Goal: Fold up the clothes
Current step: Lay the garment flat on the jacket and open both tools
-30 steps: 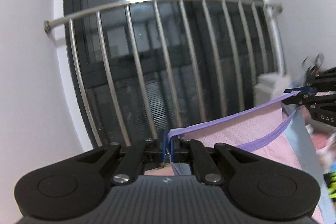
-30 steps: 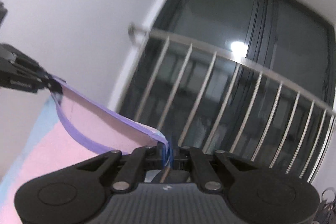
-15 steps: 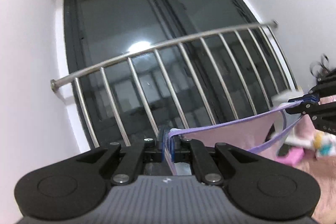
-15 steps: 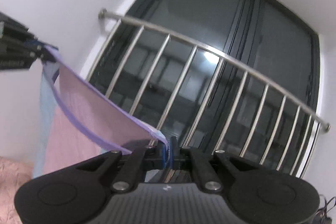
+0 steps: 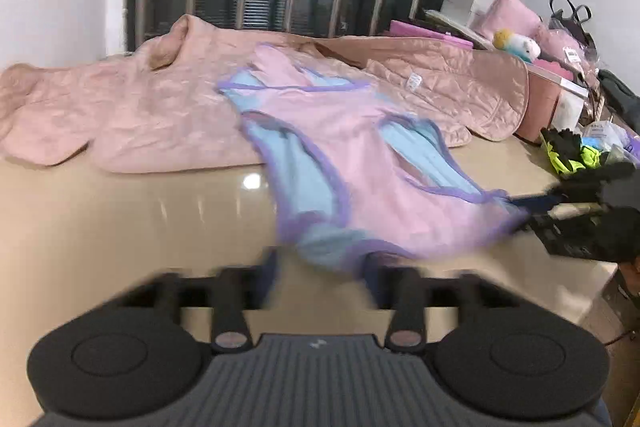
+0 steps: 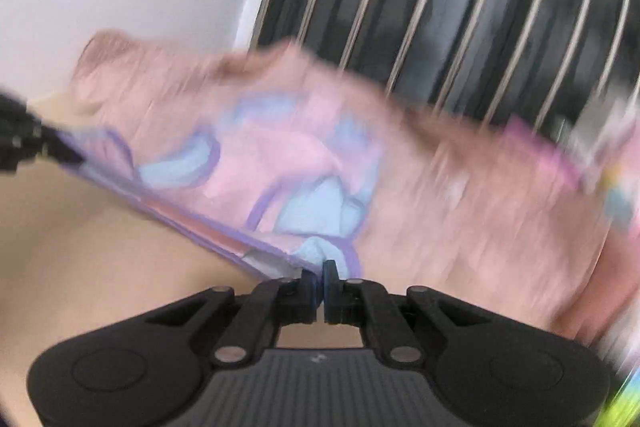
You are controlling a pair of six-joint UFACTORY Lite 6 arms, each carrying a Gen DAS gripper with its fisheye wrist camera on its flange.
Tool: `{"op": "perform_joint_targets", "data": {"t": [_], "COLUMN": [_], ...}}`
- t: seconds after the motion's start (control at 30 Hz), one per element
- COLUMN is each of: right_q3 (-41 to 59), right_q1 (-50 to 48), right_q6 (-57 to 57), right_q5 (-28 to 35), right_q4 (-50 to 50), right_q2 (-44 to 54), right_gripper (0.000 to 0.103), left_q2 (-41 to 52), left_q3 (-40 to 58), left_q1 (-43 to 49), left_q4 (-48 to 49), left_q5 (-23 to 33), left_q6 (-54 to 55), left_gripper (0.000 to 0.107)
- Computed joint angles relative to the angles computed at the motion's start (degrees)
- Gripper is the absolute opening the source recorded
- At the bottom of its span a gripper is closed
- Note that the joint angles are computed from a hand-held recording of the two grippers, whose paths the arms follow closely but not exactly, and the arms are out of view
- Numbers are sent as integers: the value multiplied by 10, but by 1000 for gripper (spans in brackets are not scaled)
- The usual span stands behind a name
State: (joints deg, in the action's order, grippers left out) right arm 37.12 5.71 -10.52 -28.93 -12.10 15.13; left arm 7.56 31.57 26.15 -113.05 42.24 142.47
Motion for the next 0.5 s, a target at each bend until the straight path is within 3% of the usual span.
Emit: {"op": "perform_joint_targets", "data": {"t": [0.1, 0.13, 0.2, 0.27, 0.33, 0.43, 0.5], "right_q3": [-97, -126, -148, -125, -52, 121, 241], "right_q1": [-46, -66, -110, -146, -136, -75, -42], "right_q6": [72, 112, 222, 327, 356, 245, 157], "right_q5": [-3, -5, -21, -63, -74, 18, 71], "right_q4": [-135, -195, -315, -401, -392, -231, -118], "right_q2": [-80, -121, -179, -180, -125, 29, 139], "right_gripper": [37, 40, 48, 51, 53, 51, 34], "left_q2": [-22, -10, 24, 78, 163, 276, 323], "left_q3": [22, 54, 125, 197, 292, 408, 447], "left_q1": [95, 99, 52, -25, -110, -187, -199], "left_q4": [135, 158, 140, 76, -12, -192, -296], "left_q5": [63, 71, 44, -28, -127, -243, -264], "left_q6": [-117, -163, -202, -179, -127, 24, 97], "left_gripper": [60, 60, 60, 60, 59, 55, 50]}}
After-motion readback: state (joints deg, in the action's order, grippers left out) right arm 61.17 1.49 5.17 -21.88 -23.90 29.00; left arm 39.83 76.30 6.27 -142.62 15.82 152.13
